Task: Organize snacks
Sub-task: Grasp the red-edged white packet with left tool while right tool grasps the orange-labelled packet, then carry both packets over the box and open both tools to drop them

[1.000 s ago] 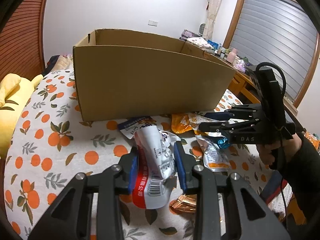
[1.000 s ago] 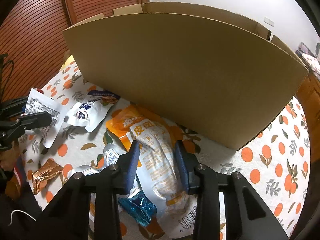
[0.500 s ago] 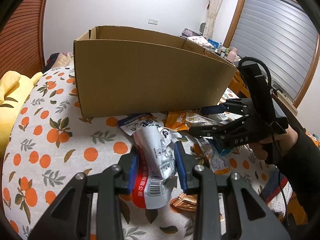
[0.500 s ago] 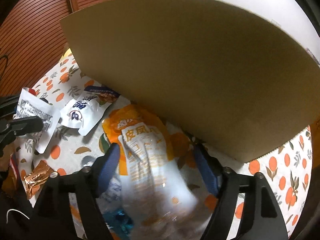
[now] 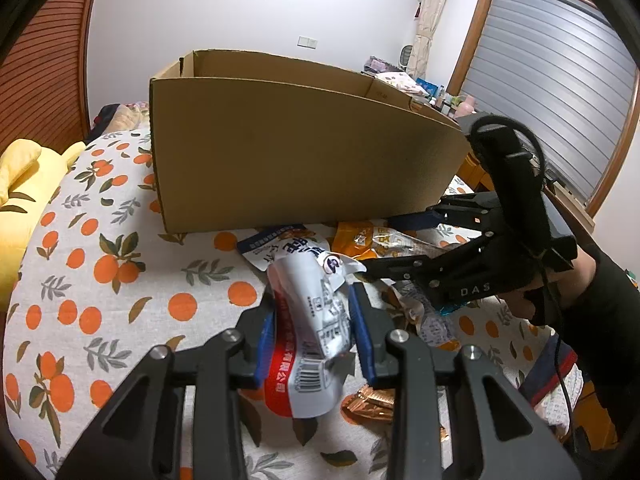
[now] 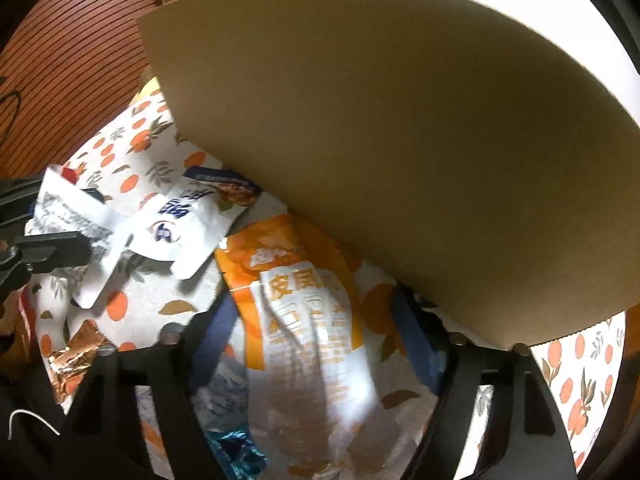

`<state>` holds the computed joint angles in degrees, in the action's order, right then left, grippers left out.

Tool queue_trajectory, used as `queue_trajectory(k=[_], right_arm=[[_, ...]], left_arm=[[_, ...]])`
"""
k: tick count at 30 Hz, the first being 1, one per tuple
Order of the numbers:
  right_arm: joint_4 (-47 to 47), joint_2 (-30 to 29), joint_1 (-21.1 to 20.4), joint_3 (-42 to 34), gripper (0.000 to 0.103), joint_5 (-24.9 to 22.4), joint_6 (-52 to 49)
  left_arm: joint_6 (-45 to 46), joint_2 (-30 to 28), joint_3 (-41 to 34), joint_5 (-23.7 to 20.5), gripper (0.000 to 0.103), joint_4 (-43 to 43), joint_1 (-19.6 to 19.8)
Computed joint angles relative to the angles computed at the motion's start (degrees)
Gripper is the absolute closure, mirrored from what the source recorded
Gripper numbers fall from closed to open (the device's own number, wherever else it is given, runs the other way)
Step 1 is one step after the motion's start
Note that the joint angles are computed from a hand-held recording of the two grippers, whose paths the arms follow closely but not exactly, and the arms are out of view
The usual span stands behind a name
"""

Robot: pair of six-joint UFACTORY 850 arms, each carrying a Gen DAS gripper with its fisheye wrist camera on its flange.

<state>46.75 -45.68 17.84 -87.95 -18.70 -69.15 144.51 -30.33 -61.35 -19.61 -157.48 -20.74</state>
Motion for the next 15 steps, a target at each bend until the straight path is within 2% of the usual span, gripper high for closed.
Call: queue_trajectory(k=[7,15], right_arm=[[2.7,1.6,0.2,2.4,0.05,0.4,-3.3],[11.6,4.3,-0.7,7.0,0.053,1.2,-13.0]], left_arm=[[0.0,0.0,-0.1,-0.1,0.071,0.2,0.1],[-0.5,0.3,-0.3,-0.1,0.071,0.7,0.1]])
